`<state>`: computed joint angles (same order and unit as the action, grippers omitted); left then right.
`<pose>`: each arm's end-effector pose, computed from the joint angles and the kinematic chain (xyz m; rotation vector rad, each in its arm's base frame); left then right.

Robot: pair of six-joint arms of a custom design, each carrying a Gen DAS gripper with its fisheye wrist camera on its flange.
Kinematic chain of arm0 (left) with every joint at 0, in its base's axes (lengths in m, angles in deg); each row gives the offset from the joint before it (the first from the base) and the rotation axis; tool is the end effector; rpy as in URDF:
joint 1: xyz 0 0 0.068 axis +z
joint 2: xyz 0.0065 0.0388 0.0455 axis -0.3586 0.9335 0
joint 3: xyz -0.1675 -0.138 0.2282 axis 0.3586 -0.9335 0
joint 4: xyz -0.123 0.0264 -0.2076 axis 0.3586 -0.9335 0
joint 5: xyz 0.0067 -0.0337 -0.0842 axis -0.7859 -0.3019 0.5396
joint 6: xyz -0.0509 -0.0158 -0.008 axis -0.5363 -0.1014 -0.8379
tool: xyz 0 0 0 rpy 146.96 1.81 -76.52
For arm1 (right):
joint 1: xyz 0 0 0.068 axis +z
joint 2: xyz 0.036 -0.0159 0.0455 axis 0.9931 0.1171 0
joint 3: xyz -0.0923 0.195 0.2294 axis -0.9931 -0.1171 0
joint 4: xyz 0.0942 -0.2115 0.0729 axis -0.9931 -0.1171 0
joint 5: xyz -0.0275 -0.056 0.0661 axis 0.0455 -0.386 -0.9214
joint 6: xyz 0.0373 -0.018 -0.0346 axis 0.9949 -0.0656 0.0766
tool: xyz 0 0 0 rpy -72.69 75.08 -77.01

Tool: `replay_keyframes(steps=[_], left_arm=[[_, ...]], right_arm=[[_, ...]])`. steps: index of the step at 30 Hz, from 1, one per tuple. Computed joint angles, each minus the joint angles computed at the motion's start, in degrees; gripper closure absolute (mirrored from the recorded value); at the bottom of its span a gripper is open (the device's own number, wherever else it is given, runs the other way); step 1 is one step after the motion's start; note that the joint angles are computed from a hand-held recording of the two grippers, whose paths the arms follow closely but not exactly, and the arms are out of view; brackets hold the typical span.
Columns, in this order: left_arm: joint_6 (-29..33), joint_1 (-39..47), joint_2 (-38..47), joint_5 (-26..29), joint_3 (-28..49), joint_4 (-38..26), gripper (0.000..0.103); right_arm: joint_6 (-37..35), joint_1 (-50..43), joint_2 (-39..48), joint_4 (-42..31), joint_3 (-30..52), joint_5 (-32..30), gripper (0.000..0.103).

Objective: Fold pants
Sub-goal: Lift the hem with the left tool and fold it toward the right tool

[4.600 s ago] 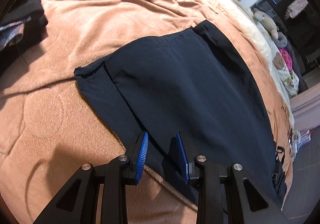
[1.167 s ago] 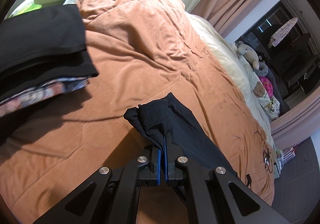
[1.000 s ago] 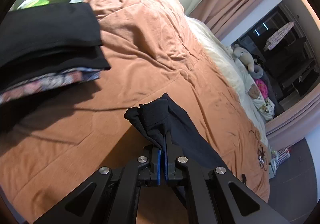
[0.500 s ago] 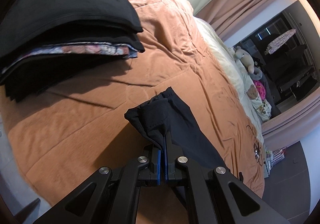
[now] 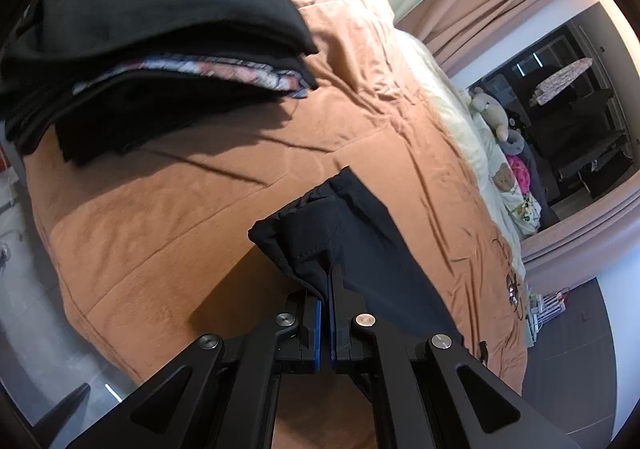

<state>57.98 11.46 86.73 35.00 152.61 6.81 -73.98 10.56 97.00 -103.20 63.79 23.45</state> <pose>0.3891 0.2270 0.0706 -0.9695 2.1661 -0.5752 0.1645 -0.4304 0.1419 0.3782 2.2179 0.8500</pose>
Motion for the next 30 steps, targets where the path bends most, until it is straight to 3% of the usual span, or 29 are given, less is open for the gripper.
replay_keyframes(steps=[9,12,13,16,17,22,24,28,30], left_arm=[[1.1,0.9,4.5,-0.8,-0.9,-0.1,0.101],[2.2,0.8,6.5,-1.7,1.4,-4.7,0.098],[2.8,1.0,7.1,-2.1,2.1,-6.5,0.097],[4.9,1.3,6.8,-3.6,2.2,-9.0,0.088],[6.0,1.3,6.1,-4.6,1.8,-9.4,0.083],[8.3,1.8,2.5,-9.5,0.2,-10.6,0.067],[8.1,2.4,1.7,-10.1,0.1,-10.3,0.055],[8.0,4.0,0.0,-10.5,-0.6,-9.7,0.051],[8.3,4.5,0.0,-10.3,-0.1,-10.2,0.051]], right_arm=[[3.1,-0.1,0.6,3.8,-1.6,2.9,0.089],[4.3,0.0,-0.3,6.9,-3.8,6.1,0.082],[5.3,0.1,-1.2,9.0,-5.2,7.9,0.075],[7.1,-0.5,-2.6,12.8,-7.3,11.1,0.050],[7.2,-1.0,-2.5,12.7,-6.9,11.6,0.046],[5.6,-2.5,-2.8,9.7,-4.9,11.6,0.044],[5.6,-3.0,-4.1,11.0,-6.4,11.6,0.044],[9.0,-4.3,-8.1,20.7,-13.4,13.4,0.041],[9.6,-5.1,-8.2,20.9,-13.0,12.8,0.041]])
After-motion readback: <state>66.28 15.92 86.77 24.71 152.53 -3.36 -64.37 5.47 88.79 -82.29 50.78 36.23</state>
